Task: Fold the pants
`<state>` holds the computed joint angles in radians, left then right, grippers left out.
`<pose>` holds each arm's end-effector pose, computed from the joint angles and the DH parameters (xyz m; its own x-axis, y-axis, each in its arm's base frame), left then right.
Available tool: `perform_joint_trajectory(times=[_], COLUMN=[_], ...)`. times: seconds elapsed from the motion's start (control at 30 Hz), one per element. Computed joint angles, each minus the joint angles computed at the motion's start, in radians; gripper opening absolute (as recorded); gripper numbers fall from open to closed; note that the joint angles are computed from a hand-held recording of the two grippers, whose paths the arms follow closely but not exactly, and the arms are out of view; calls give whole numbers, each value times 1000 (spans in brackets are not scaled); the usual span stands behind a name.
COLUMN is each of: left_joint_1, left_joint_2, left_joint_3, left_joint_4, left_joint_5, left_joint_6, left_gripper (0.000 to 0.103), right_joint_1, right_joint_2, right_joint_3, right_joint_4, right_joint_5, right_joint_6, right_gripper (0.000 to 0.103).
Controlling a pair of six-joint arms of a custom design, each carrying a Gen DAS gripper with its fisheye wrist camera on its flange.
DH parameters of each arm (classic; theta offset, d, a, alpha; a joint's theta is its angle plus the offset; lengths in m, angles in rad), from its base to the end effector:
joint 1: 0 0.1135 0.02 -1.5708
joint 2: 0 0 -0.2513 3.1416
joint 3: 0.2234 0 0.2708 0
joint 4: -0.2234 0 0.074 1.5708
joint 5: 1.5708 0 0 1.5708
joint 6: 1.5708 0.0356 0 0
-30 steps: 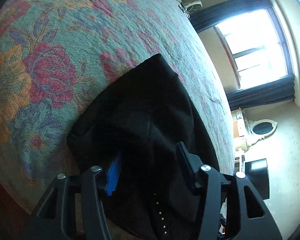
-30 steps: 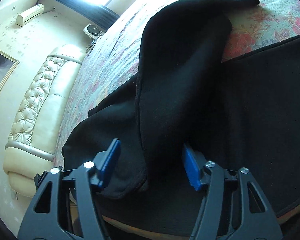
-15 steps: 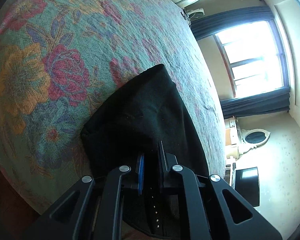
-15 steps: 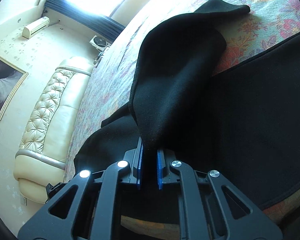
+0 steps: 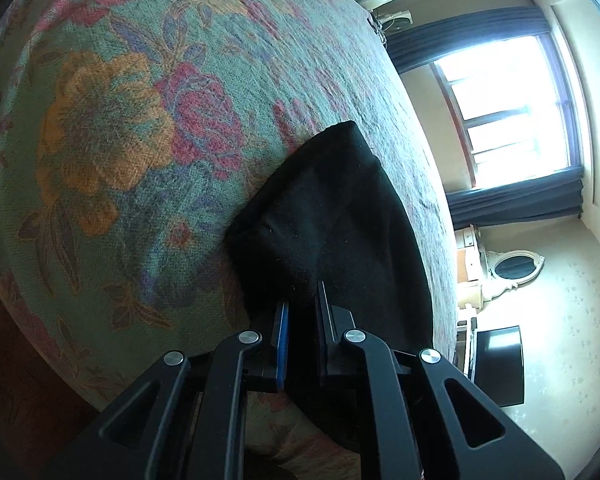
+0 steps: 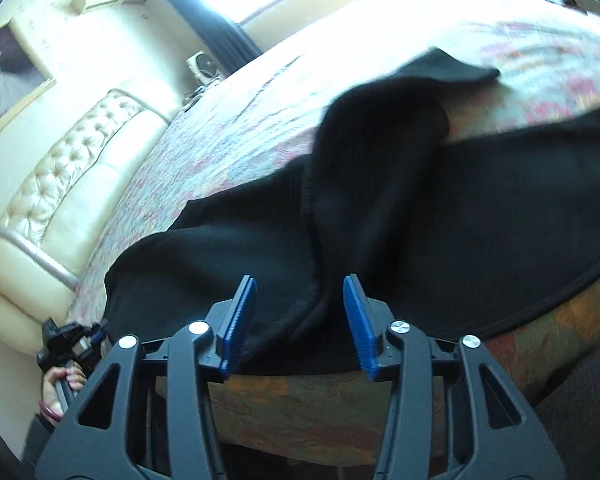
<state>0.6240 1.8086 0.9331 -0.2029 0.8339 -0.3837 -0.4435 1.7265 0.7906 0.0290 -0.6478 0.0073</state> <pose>0.2919 0.1777 0.1071 -0.6225 -0.7582 -0.1941 -0.3683 0.5026 -0.7821 0.3046 -0.1209 0.1041 -0.7113 0.3444 -0.6127 0.0115 0.8773 0.4797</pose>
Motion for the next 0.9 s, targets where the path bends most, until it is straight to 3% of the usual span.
perform_joint_trajectory(times=[0.13,0.2,0.33,0.47,0.53,0.6,0.73,0.77,0.9], left_joint_1=[25,37,47,81,101,110,118,109,25], left_joint_2=[-23,-41,-46,-56,-81,-134,-250,-276,-355], left_joint_3=[-35,-59,-66,-62,-64,-88,-127,-135,-152], left_joint_4=[-5,-5,-11,-92,-145,-167,-201,-202,-178], left_joint_5=[8,10,20,51,28,-12,-69,-76,-61], left_joint_6=[32,43,44,120,190,239,326,328,261], left_gripper=[11,11,11,13,14,14,14,14,17], right_joint_1=[113,126,183,96,-7,-120,-297,-315,-313], right_joint_2=[-11,41,112,51,62,136,343,399,574], right_joint_3=[12,78,133,126,180,273,510,588,802], right_joint_4=[-10,-111,-211,-283,-300,-292,-269,-307,-261], right_joint_5=[-8,-60,40,-79,-175,-291,-305,-307,-347], right_joint_6=[-66,-116,-124,-126,-67,63,301,314,469], right_gripper=[63,66,66,68,77,77,77,77,77])
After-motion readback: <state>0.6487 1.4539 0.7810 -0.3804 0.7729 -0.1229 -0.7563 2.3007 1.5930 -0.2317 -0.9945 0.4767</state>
